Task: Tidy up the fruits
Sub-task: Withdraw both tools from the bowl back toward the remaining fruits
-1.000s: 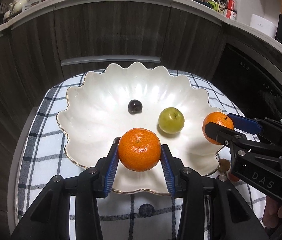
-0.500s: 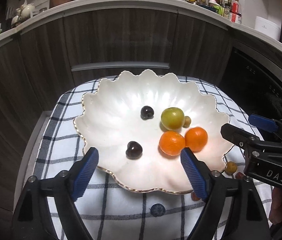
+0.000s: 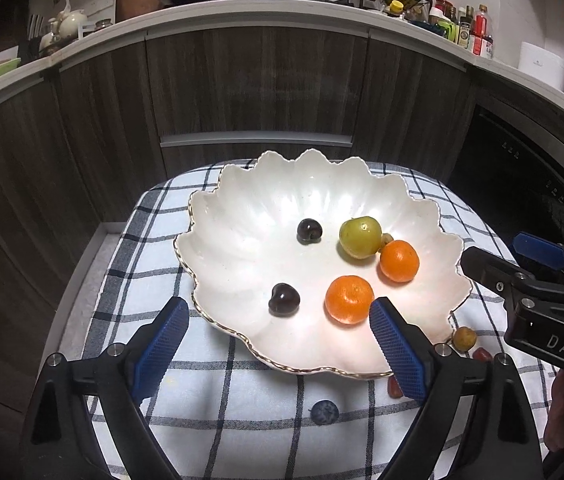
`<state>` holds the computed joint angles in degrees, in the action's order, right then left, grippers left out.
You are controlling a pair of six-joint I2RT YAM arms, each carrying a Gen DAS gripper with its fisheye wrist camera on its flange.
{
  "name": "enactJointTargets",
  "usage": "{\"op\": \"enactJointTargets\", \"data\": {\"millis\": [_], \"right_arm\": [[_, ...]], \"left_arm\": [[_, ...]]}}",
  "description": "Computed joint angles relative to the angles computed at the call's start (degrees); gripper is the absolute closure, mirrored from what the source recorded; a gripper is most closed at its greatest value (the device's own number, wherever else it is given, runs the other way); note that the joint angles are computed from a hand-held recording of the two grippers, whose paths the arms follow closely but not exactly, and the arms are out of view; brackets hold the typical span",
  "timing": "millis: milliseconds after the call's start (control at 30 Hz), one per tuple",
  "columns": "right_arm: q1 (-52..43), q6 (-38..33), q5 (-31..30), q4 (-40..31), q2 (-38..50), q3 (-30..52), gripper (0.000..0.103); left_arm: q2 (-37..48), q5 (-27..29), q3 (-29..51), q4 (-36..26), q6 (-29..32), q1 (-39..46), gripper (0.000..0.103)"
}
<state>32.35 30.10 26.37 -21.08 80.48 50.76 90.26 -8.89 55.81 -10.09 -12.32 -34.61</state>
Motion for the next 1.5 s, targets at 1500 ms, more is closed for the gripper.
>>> {"op": "enactJointTargets", "data": {"millis": [1500], "right_arm": [[4.20,7.31,6.11,-7.37,-17.65,-9.63,0.020]], "left_arm": [[-10.28,-10.08,-5.32,-2.84,-2.45,-10.97,0.007]]}}
